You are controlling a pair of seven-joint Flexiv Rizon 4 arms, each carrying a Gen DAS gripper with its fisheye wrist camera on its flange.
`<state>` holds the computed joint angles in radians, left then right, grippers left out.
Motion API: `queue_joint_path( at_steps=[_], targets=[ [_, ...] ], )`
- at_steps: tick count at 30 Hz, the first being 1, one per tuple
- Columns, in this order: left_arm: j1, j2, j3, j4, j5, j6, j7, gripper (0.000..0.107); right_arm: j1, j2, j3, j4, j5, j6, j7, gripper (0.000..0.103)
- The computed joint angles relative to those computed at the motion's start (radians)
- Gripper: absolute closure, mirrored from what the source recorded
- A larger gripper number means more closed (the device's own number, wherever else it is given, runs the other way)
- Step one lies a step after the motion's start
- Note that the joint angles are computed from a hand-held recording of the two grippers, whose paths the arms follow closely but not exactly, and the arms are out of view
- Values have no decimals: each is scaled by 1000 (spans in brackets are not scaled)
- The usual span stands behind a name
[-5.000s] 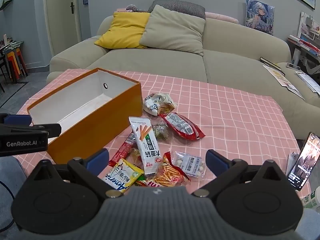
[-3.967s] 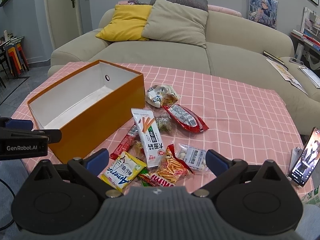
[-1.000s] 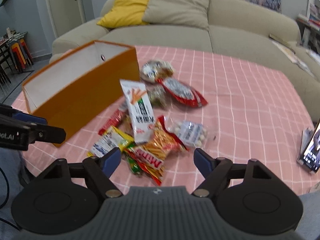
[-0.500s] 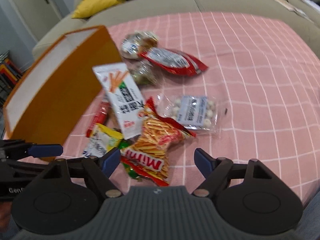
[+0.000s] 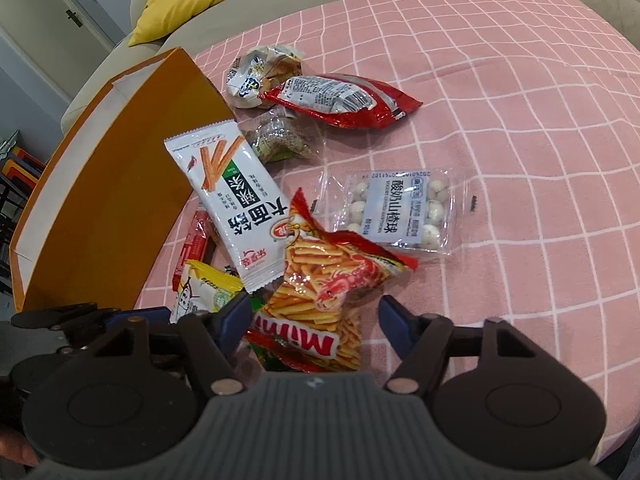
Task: Organize snacks
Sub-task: 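Grasp the yellow Amerio bag with the left tool while the right grasps the red MIMI bag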
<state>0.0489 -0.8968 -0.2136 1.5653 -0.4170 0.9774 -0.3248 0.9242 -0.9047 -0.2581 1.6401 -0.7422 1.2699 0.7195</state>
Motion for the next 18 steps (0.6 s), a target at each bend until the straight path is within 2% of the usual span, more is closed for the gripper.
queue_joint_path(
  at_steps=[2,4,10,15,18],
  targets=[
    [-1,-5,-2,-2,0,5,1,23,-2,-2,-1,0,-1,8,1,49],
    [-1,-6,-8,5,-1,29,8,25,-5,-3,5,-4,-1,-2,-13,50],
    [-2,-5,-18,27,8,91,27,45,-16,-3,28,-18,-4,-38,-55,55],
    [-6,-4,-14,33,10,118,-3,47,-28,-2,58,-38,-10,-97,-106,59],
    [11,8,-36,60,2,163,2,47,-27,6,63,-37,-22,-122,-110,60]
  ],
)
